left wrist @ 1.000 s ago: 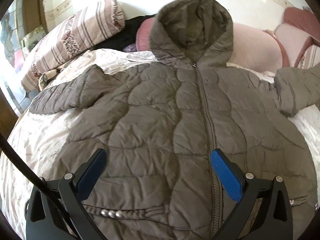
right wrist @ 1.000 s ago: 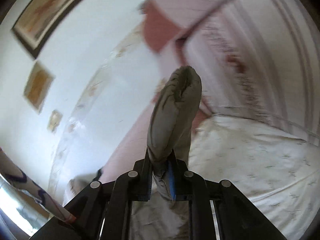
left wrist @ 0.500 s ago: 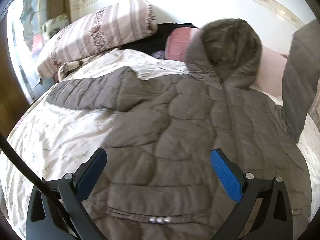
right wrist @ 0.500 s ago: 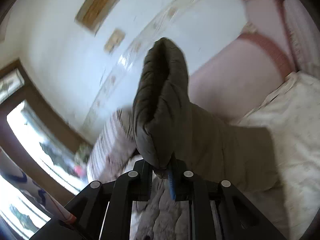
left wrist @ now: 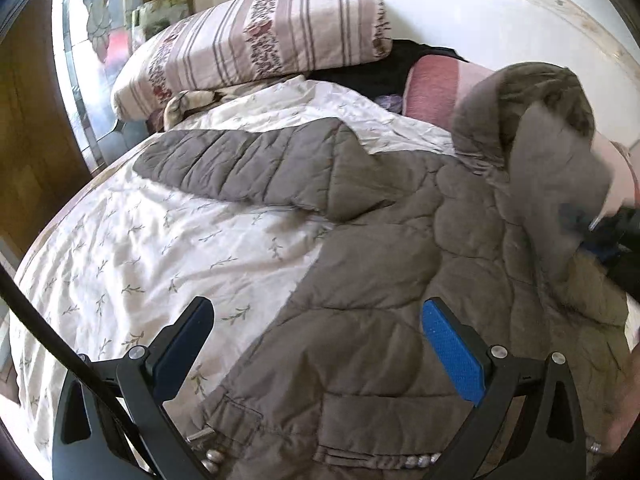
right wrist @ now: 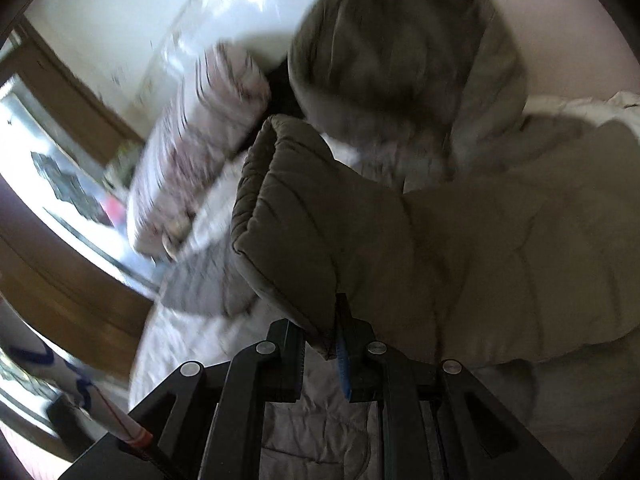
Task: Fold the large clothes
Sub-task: 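Fold the held sleeve across the jacket front with the right gripper, release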
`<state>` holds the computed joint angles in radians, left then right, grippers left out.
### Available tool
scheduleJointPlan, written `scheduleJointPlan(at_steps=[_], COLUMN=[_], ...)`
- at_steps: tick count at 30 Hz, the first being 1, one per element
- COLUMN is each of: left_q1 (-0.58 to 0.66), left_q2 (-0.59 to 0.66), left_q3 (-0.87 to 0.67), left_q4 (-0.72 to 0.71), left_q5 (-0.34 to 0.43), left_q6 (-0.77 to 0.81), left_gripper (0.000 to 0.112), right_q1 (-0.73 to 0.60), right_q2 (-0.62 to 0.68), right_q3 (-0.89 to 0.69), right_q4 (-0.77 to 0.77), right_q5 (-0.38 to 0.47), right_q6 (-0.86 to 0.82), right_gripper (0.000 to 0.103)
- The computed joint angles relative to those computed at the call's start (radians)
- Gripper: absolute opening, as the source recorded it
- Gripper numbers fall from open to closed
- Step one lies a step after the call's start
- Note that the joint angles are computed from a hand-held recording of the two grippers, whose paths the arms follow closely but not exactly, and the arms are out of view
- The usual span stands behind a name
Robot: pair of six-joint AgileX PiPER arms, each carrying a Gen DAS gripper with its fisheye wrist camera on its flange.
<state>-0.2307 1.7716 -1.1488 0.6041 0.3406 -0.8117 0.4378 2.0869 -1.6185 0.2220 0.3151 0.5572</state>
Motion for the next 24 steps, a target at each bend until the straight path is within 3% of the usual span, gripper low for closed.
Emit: scheduleJointPlan(at_steps=[2, 5, 6, 8, 11, 12, 17, 19, 22, 24], left_q1=[0.008, 0.006, 0.007, 0.002, -0.006, -0.01, -0.03, -0.036, -0.043, -0.041], left_q2=[0.005, 0.016, 0.02, 0.03, 0.04, 0.045, 0.068, 0.08, 0.108, 0.121], left_q3=[-0.005, -0.016, -0.019, -0.03, -0.037, -0.041, -0.058, -0.068, -0.094, -0.106], left_q4=[-0.017, -0.02, -0.032, -0.041, -0.045, -0.048, -0.057, -0.072, -0.124, -0.169], left_q5=[-0.001, 0.008, 0.008, 0.017, 0.021, 0.025, 0.044, 0.054, 0.078, 0.085], left_q6=[0.008, 0.01, 0.024, 0.033, 0.034, 0.039, 0.066, 0.087, 0.148, 0.199], left_gripper=[0.103, 0.103, 0.103, 0.103, 0.103, 0.103, 0.103, 0.103, 0.103, 0.103], right_q1=[0.005, 0.007, 0.012, 0.029, 0.018, 0.004, -0.047, -0.097, -0.186, -0.18], right_q2=[0.056, 0.087, 0.081, 0.024, -0.084, -0.104, -0.087, -0.052, -0.007, -0.016], right_q3=[-0.07, -0.093, -0.099, -0.029, 0.105, 0.12, 0.059, 0.079, 0.124, 0.121], right_q4=[0.005, 0.098, 0.105, 0.023, -0.274, -0.374, -0.812, -0.789, -0.582, -0.596], right_q5=[0.066, 0.09, 0.095, 0.034, -0.041, -0.022, 0.383, 0.407, 0.307, 0.317], right_q6=[-0.027, -0.115, -0.129, -0.075, 0.193, 0.293, 0.654, 0.658, 0.504, 0.514], right_gripper=[0.021, 0.04, 0.051, 0.061, 0.064, 0.065, 0.065, 0.065, 0.068, 0.069])
